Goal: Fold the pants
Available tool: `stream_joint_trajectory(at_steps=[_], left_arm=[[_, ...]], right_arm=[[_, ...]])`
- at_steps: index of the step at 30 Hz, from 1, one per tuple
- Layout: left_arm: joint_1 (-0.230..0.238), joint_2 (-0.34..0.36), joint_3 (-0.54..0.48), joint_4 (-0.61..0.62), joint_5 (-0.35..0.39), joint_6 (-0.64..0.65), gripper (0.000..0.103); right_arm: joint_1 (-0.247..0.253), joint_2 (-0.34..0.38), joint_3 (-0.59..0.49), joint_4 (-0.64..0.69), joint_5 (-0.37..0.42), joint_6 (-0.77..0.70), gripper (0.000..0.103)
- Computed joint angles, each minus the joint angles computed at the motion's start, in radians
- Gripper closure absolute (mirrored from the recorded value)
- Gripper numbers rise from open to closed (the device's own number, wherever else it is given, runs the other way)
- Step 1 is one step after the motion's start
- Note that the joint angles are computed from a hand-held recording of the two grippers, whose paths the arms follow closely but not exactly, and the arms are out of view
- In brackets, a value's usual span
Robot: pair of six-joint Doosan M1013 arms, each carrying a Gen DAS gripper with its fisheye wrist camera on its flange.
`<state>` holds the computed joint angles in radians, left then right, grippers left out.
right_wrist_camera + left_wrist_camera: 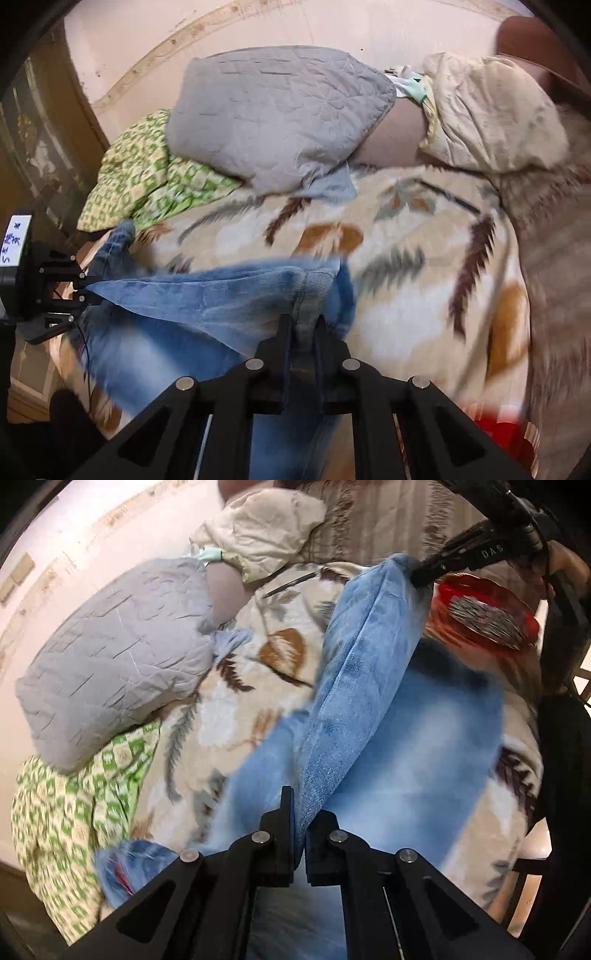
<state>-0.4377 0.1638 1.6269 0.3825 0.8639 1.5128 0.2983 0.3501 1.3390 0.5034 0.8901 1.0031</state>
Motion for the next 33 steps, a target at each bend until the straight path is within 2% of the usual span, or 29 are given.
stream_joint_trajectory(at_steps=[5, 9, 11, 17, 19, 20, 21, 22, 23, 24, 25, 27, 31, 33], left_arm=[[-0.118, -0.039, 0.154, 0.230, -0.040, -0.239, 0.100], [-0.172, -0.038, 0.223, 0.339, -0.042, -0.365, 0.100], [-0.183, -0.028, 0.244, 0.390, -0.038, -0.422, 0.100], [-0.178, -0.001, 0.250, 0.437, -0.045, -0.510, 0.100], [-0.174, 0.001, 0.248, 0.420, -0.050, -0.504, 0.098], [-0.171, -0.001, 0.248, 0.418, -0.052, -0.500, 0.095], [-0.170, -0.003, 0.247, 0.421, -0.044, -0.507, 0.083], [-0.173, -0.006, 0.247, 0.439, -0.026, -0.541, 0.061], [-0.176, -0.013, 0.251, 0.452, -0.016, -0.575, 0.047], [-0.173, -0.031, 0.258, 0.452, -0.025, -0.612, 0.022], [-0.160, -0.058, 0.271, 0.415, -0.071, -0.620, 0.009], [-0.137, -0.103, 0.291, 0.345, -0.131, -0.618, 0.009], [-0.074, -0.191, 0.309, 0.216, -0.149, -0.615, 0.009], [-0.016, -0.243, 0.314, 0.146, -0.145, -0.623, 0.009]], right_arm=[[-0.010, -0.099, 0.188, -0.016, -0.043, -0.010, 0.094], [-0.010, -0.130, 0.247, -0.068, -0.030, 0.015, 0.094], [-0.006, -0.134, 0.261, -0.106, -0.012, 0.035, 0.094], [0.009, -0.118, 0.275, -0.199, 0.034, 0.127, 0.093], [0.005, -0.123, 0.282, -0.204, 0.034, 0.156, 0.090], [0.006, -0.128, 0.287, -0.212, 0.032, 0.170, 0.083], [0.007, -0.134, 0.291, -0.226, 0.030, 0.181, 0.073], [0.010, -0.141, 0.296, -0.241, 0.027, 0.189, 0.064], [0.011, -0.149, 0.303, -0.251, 0.018, 0.197, 0.036], [0.010, -0.164, 0.317, -0.253, -0.004, 0.203, 0.023], [0.007, -0.174, 0.325, -0.241, -0.014, 0.194, 0.023], [0.005, -0.189, 0.329, -0.214, -0.015, 0.180, 0.023], [0.027, -0.214, 0.335, -0.127, -0.061, 0.101, 0.023], [0.045, -0.219, 0.334, -0.048, -0.086, 0.005, 0.023]])
